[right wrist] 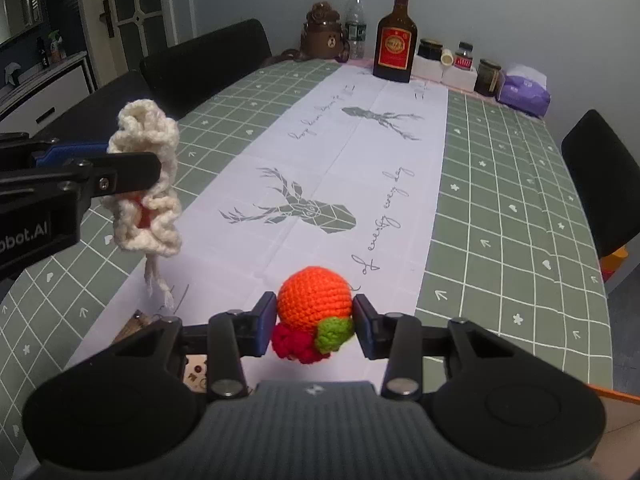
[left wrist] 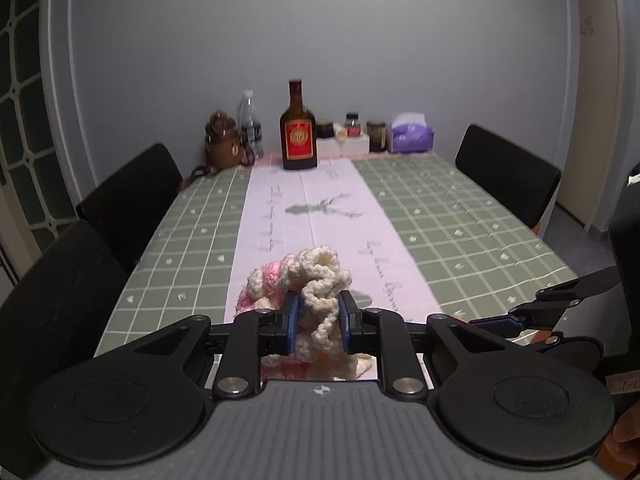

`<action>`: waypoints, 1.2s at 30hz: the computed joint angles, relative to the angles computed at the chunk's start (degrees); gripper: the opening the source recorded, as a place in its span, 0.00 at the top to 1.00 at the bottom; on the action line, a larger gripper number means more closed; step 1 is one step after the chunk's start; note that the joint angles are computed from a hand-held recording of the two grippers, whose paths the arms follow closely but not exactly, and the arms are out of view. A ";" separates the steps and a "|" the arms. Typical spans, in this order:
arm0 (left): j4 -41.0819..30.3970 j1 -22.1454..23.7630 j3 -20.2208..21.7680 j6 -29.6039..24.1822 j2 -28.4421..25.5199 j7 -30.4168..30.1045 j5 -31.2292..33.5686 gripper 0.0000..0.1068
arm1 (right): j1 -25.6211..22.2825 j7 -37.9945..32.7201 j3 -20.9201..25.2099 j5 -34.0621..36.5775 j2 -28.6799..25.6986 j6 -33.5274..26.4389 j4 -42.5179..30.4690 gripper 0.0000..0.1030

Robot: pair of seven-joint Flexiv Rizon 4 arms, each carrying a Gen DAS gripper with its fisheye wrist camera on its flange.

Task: Organize soft objects
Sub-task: 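Carry the crocheted item and strawberry with both tools over the orange box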

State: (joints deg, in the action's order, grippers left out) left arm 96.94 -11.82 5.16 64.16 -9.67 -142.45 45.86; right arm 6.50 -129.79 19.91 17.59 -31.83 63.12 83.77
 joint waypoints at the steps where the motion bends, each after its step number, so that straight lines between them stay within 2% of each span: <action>1: 0.28 -0.65 0.15 0.00 0.91 -1.11 1.38 0.79 | -0.99 -1.09 0.94 1.18 1.04 0.61 1.05 0.60; 8: 4.04 -1.88 -3.43 -1.80 8.09 -8.27 10.12 0.79 | -7.39 -12.11 5.56 13.45 9.33 1.22 8.18 0.60; 15: 10.55 0.12 -8.63 -1.54 14.54 -10.99 11.58 0.79 | -11.93 -24.17 6.33 27.59 17.76 -2.27 15.42 0.60; 25: 18.88 2.74 -13.69 0.54 19.05 -10.41 7.61 0.79 | -12.75 -32.01 0.70 41.24 26.18 -7.76 24.01 0.60; 30: 21.95 3.26 -15.73 1.56 20.64 -13.66 7.10 0.79 | -11.84 -34.59 -3.46 45.66 29.04 -9.54 27.17 0.60; 36: 23.32 2.77 -17.54 1.71 20.30 -14.60 5.50 0.79 | -10.17 -37.17 -8.92 49.33 31.71 -10.68 30.44 0.60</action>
State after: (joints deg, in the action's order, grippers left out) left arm 120.26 -9.05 -12.38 65.87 10.63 -157.05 51.36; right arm -3.68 -166.96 10.99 66.92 -0.12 52.44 114.21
